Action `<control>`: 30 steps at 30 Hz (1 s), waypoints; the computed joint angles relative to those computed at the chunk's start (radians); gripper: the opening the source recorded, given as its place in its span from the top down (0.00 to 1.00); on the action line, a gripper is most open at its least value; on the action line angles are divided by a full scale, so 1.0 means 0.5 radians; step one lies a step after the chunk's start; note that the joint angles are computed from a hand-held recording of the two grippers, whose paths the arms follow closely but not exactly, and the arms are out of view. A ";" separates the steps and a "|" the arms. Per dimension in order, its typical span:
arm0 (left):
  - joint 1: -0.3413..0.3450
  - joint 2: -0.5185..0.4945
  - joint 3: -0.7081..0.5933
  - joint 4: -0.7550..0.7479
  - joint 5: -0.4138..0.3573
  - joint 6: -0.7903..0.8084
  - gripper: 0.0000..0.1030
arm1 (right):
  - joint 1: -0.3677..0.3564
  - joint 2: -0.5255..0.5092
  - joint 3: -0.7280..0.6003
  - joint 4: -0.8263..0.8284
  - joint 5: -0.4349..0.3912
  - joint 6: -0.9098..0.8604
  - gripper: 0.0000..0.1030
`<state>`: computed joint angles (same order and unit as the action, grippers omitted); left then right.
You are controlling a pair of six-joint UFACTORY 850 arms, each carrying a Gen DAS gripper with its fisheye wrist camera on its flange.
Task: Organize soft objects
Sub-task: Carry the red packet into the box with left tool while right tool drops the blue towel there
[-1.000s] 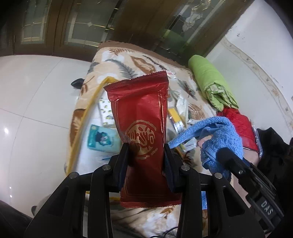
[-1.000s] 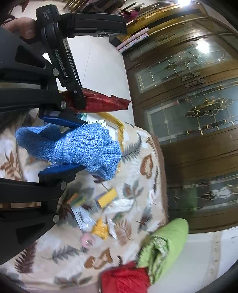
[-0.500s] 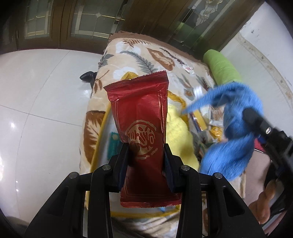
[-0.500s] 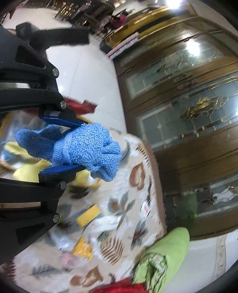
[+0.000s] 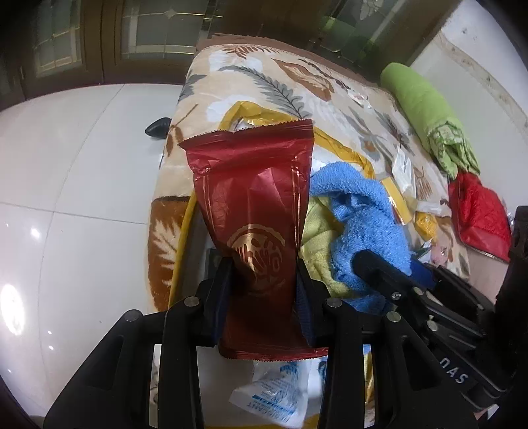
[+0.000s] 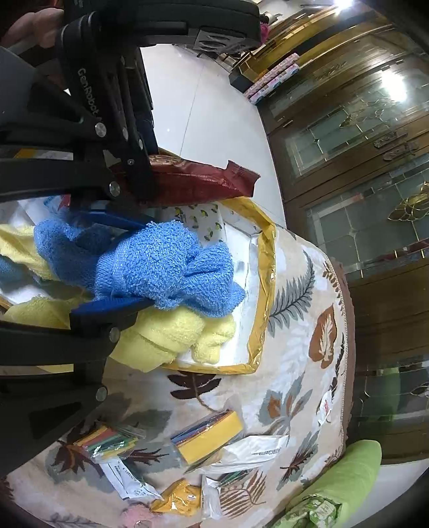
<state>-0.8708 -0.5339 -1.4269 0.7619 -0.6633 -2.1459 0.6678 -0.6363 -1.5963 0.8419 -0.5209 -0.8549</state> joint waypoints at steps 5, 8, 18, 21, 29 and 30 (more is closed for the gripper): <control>0.007 0.027 0.098 0.265 0.139 -0.255 0.62 | -0.018 0.008 0.024 0.096 -0.024 -0.065 0.59; 0.009 0.078 0.189 0.454 0.250 -0.504 0.57 | -0.026 0.005 0.033 0.158 -0.022 -0.091 0.58; -0.136 0.233 0.356 1.075 -0.026 -1.358 0.32 | -0.085 0.129 0.133 0.362 -0.076 -0.215 0.37; -0.203 0.180 0.215 0.933 -0.196 -1.125 0.32 | -0.122 0.247 0.260 0.430 -0.064 -0.328 0.37; -0.288 -0.080 -0.283 0.716 -0.249 -0.660 0.32 | -0.318 0.553 0.628 0.539 -0.106 -0.503 0.26; -0.291 -0.113 -0.343 0.661 -0.250 -0.597 0.32 | -0.358 0.573 0.654 0.528 -0.142 -0.487 0.26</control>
<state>-1.0161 -0.5905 -1.5985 1.0925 -0.7881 -2.4446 0.4890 -0.3496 -1.2693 1.1061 -0.5919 -1.0982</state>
